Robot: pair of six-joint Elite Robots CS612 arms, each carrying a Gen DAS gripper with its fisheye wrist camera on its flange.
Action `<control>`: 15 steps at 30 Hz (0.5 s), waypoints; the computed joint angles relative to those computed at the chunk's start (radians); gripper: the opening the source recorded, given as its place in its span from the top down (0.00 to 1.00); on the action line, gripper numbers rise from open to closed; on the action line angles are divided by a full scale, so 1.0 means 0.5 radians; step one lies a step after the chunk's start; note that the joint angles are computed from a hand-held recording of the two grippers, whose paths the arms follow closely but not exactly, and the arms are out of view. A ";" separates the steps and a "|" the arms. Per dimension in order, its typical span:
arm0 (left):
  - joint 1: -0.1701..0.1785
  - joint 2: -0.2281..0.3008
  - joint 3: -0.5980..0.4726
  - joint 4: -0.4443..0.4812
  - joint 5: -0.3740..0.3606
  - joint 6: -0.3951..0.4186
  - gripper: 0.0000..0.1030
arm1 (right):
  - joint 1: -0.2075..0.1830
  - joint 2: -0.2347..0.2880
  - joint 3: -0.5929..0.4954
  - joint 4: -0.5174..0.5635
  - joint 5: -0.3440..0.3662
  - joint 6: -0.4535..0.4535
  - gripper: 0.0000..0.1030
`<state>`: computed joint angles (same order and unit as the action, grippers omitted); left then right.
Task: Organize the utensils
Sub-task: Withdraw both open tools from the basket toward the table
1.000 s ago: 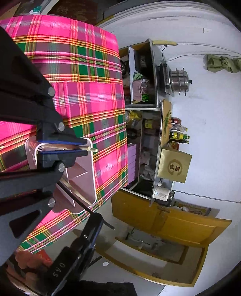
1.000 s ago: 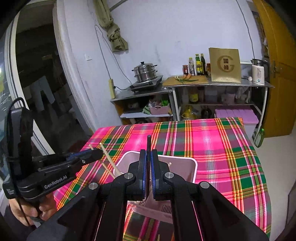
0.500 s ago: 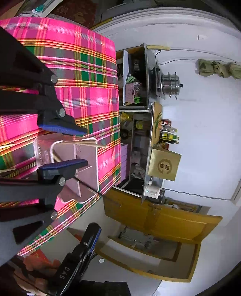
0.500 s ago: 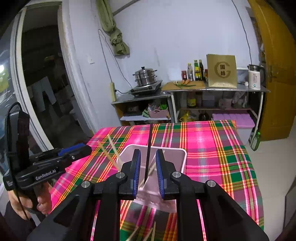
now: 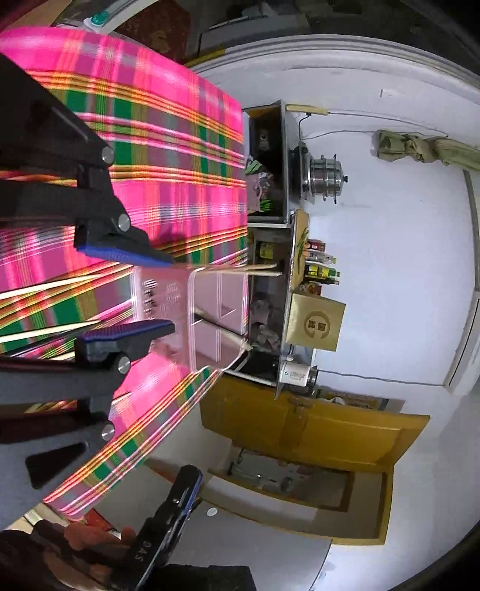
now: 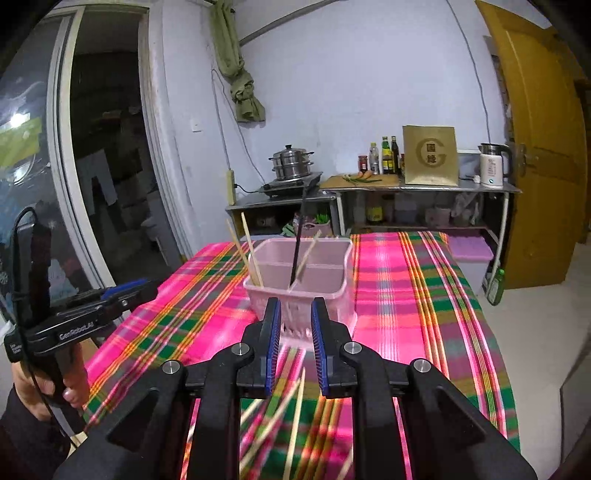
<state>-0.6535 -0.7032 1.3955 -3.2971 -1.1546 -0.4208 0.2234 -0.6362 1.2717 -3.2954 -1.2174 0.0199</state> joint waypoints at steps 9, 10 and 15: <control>-0.067 -0.018 0.165 -0.098 -0.008 -0.050 0.70 | -0.008 -0.067 0.259 -0.091 -0.028 0.000 0.83; -0.070 -0.020 0.181 -0.107 -0.015 -0.063 0.70 | -0.009 -0.072 0.282 -0.096 -0.023 -0.001 0.83; -0.106 -0.030 0.256 -0.111 0.011 -0.092 0.71 | -0.016 -0.092 0.374 -0.129 0.008 -0.006 0.83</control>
